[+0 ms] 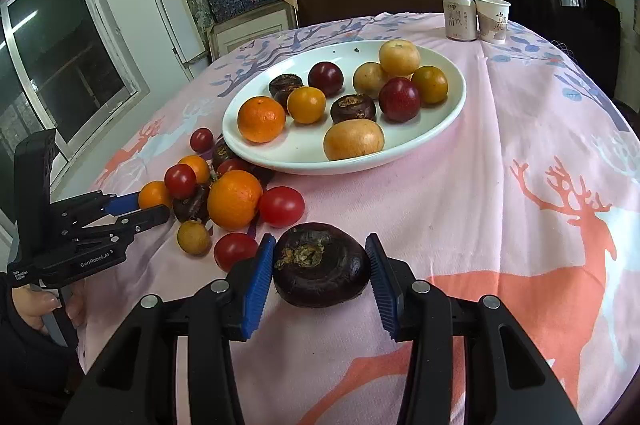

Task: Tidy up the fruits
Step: 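Grasp a dark brown fruit with the right gripper while the left gripper grasps a mandarin, then lower the dark brown fruit and mandarin onto the white plate and open both grippers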

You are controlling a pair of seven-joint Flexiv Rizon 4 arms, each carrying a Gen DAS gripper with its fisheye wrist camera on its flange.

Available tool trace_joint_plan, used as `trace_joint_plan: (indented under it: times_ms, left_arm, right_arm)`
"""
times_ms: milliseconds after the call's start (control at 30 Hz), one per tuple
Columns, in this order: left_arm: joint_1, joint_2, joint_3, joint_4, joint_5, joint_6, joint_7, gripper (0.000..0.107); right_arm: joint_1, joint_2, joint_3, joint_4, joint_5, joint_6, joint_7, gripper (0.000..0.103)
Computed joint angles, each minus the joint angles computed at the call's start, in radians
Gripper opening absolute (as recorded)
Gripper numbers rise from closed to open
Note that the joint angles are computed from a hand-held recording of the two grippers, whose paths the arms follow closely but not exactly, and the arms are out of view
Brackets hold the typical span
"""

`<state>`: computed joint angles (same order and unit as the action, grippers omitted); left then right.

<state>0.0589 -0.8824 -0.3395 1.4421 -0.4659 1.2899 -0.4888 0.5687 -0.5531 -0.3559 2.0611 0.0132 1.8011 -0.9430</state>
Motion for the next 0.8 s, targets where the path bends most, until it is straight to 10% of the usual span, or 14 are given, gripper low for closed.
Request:
trace_joint_plan:
  times_ms: [533, 700, 800]
  left_arm:
    - [0.117, 0.077, -0.207, 0.107, -0.145, 0.024, 0.141, 0.039]
    - [0.021, 0.046, -0.129, -0.036, -0.158, -0.072, 0.101, 0.039]
    - [-0.076, -0.020, -0.042, -0.201, -0.124, -0.138, 0.029, 0.039]
  right_arm:
    - [0.013, 0.061, -0.011, 0.038, 0.054, 0.040, -0.043, 0.046]
    - [0.205, 0.111, -0.266, 0.031, 0.065, 0.001, -0.102, 0.046]
    - [0.177, 0.092, -0.297, -0.056, -0.001, -0.064, -0.095, 0.047]
